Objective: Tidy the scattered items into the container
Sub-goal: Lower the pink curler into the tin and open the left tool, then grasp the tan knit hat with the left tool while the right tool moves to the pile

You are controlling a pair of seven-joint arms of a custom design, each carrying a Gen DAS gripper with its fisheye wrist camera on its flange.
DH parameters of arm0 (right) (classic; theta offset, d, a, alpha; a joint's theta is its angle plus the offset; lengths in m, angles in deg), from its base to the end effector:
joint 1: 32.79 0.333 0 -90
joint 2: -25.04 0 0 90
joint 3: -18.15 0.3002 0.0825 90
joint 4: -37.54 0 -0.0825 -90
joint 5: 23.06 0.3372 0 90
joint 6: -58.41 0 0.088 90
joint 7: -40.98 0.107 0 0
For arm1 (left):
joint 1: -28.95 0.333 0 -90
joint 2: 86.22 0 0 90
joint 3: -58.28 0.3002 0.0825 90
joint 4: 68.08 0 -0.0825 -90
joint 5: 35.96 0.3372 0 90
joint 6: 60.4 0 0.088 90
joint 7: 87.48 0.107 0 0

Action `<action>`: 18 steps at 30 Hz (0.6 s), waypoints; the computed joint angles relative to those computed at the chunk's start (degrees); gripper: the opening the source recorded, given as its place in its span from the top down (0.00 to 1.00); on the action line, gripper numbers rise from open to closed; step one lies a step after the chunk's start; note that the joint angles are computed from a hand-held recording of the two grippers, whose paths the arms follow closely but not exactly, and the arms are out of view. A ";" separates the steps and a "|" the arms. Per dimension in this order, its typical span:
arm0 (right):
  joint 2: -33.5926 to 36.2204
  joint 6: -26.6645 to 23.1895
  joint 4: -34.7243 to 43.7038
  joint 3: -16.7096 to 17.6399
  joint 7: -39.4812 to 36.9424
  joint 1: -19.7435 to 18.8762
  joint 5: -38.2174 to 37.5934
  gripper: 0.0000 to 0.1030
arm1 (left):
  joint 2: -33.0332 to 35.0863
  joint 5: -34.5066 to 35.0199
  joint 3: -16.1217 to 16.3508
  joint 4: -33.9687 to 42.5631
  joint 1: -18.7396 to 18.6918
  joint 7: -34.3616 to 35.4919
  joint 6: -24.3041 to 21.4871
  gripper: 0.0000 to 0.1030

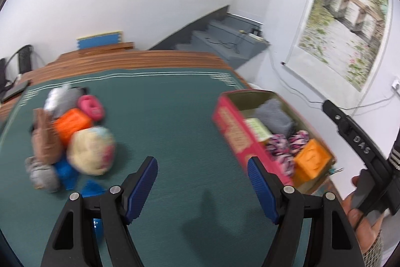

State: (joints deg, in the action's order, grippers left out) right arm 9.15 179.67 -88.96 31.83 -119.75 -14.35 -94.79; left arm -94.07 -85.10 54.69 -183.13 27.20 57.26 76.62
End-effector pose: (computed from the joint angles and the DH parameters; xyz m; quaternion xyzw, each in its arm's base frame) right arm 0.4081 0.2160 0.5423 -0.3438 0.7571 -0.4709 0.2947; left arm 0.5147 -0.0564 0.5743 -0.4401 0.7936 -0.4082 0.0995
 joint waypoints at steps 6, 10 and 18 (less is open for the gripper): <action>5.38 1.38 4.28 0.89 -4.02 2.14 -2.55 0.21 | 3.11 0.48 2.75 1.89 4.12 1.95 4.99 0.26; 9.76 1.94 7.79 0.54 -8.12 4.65 -3.74 0.21 | 8.55 2.51 2.89 6.73 7.29 -1.67 6.84 0.26; 14.15 2.47 11.16 -1.64 -12.71 8.68 -3.82 0.21 | 18.45 8.70 0.09 15.66 11.08 -8.88 8.15 0.26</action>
State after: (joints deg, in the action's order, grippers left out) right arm 23.29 182.14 -77.80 30.18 -132.46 -5.67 -98.60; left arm -75.62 -76.41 54.78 -167.47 38.28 48.38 84.77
